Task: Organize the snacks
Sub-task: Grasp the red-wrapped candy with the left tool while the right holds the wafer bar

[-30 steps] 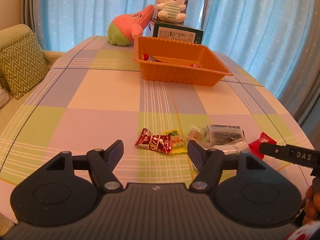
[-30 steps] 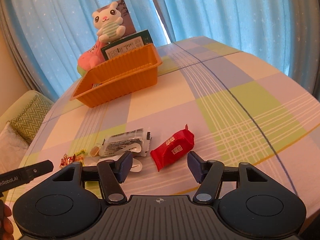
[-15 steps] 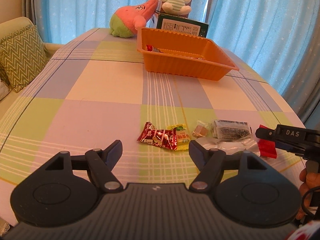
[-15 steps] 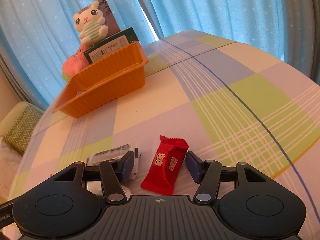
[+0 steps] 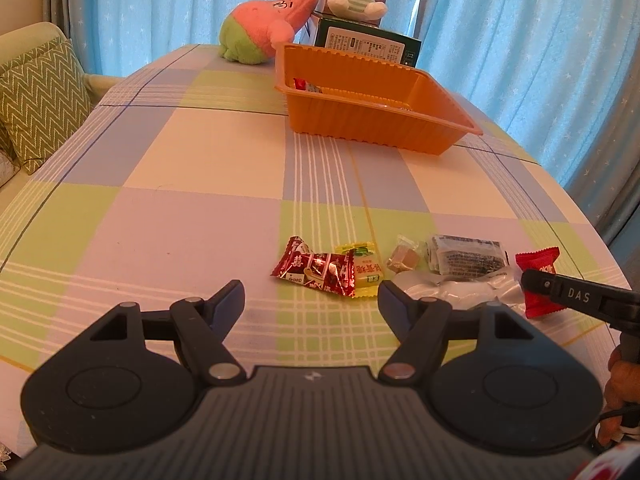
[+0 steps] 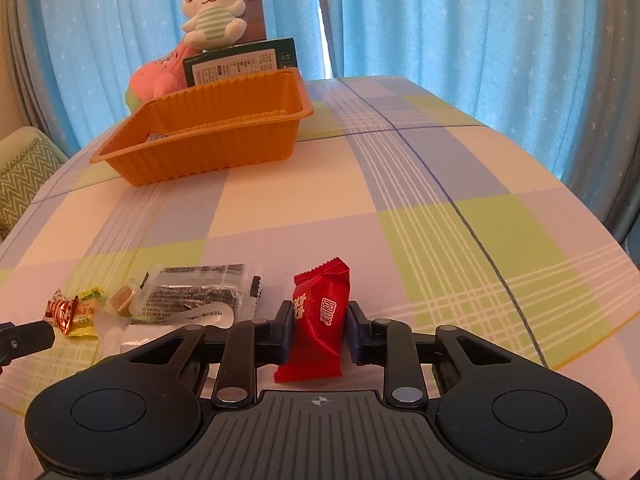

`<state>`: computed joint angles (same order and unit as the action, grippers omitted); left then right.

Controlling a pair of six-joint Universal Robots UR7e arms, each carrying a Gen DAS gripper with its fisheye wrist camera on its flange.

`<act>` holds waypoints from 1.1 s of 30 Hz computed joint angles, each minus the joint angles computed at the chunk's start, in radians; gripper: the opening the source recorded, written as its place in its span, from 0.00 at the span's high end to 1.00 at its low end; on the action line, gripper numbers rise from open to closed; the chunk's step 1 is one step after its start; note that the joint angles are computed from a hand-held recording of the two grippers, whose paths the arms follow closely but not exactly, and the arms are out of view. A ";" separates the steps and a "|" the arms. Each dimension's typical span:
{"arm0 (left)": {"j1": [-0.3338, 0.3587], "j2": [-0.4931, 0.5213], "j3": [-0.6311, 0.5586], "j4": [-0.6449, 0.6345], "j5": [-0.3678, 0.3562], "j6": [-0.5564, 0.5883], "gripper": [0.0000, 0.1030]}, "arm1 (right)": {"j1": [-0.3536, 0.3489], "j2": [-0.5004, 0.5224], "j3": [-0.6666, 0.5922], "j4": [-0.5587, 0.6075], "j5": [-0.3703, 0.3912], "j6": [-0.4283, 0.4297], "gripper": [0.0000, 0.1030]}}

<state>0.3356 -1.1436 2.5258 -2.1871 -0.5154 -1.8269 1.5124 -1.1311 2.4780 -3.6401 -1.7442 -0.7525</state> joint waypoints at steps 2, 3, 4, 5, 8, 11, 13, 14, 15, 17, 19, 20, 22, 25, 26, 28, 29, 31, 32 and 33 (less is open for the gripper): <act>0.004 0.002 0.001 -0.009 0.004 0.004 0.32 | -0.003 -0.006 0.000 0.003 0.004 0.005 0.75; 0.007 0.003 0.001 -0.013 0.007 0.010 0.32 | -0.004 -0.008 0.001 0.002 0.005 0.006 0.75; 0.012 0.005 -0.002 -0.009 0.010 0.011 0.32 | -0.003 -0.011 0.002 0.001 0.004 0.007 0.75; 0.017 0.006 -0.007 0.000 0.014 0.010 0.32 | -0.004 -0.012 0.002 0.001 0.005 0.007 0.75; 0.042 0.011 -0.008 -0.035 0.031 0.049 0.32 | -0.005 -0.014 0.002 0.001 0.007 0.007 0.75; 0.072 0.019 -0.029 -0.012 0.039 0.077 0.32 | -0.008 -0.019 0.003 0.005 0.012 0.010 0.75; 0.087 0.019 -0.037 0.003 0.047 0.086 0.32 | -0.007 -0.018 0.004 0.002 0.011 0.010 0.75; 0.094 0.020 -0.042 0.016 0.051 0.093 0.32 | -0.008 -0.018 0.003 0.002 0.011 0.011 0.75; 0.099 0.020 -0.051 0.046 0.054 0.094 0.32 | -0.008 -0.018 0.003 0.002 0.010 0.013 0.75; 0.102 0.014 -0.068 0.135 0.056 0.068 0.32 | -0.009 -0.018 0.001 0.004 0.010 0.018 0.75; 0.104 0.007 -0.090 0.242 0.042 0.018 0.32 | -0.010 -0.018 -0.001 0.006 0.011 0.023 0.75; 0.105 0.003 -0.095 0.279 0.034 -0.005 0.32 | -0.009 -0.018 -0.001 0.006 0.011 0.025 0.75; 0.106 -0.016 -0.074 0.237 0.027 -0.007 0.32 | -0.010 -0.018 -0.002 0.009 0.014 0.029 0.75; 0.107 -0.028 -0.039 0.125 0.042 0.027 0.33 | -0.011 -0.019 -0.002 0.013 0.017 0.029 0.75; 0.108 -0.024 -0.036 0.104 0.048 0.043 0.33 | -0.011 -0.018 -0.002 0.015 0.016 0.029 0.75; 0.116 -0.018 -0.030 0.054 0.053 0.081 0.38 | -0.012 -0.017 -0.003 0.016 0.014 0.029 0.75; 0.119 -0.012 -0.030 0.041 0.055 0.090 0.41 | -0.012 -0.016 -0.003 0.016 0.012 0.030 0.75; 0.122 -0.005 -0.037 0.059 0.062 0.087 0.44 | -0.014 -0.016 -0.005 0.016 0.012 0.032 0.75; 0.123 0.000 -0.039 0.060 0.066 0.087 0.49 | -0.013 -0.015 -0.004 0.014 0.012 0.032 0.75; 0.123 0.003 -0.043 0.069 0.068 0.086 0.52 | -0.014 -0.015 -0.004 0.015 0.013 0.031 0.75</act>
<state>0.4583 -1.1403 2.4832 -2.1183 -0.4478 -1.7410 1.4984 -1.1466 2.4736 -3.6247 -1.7315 -0.7214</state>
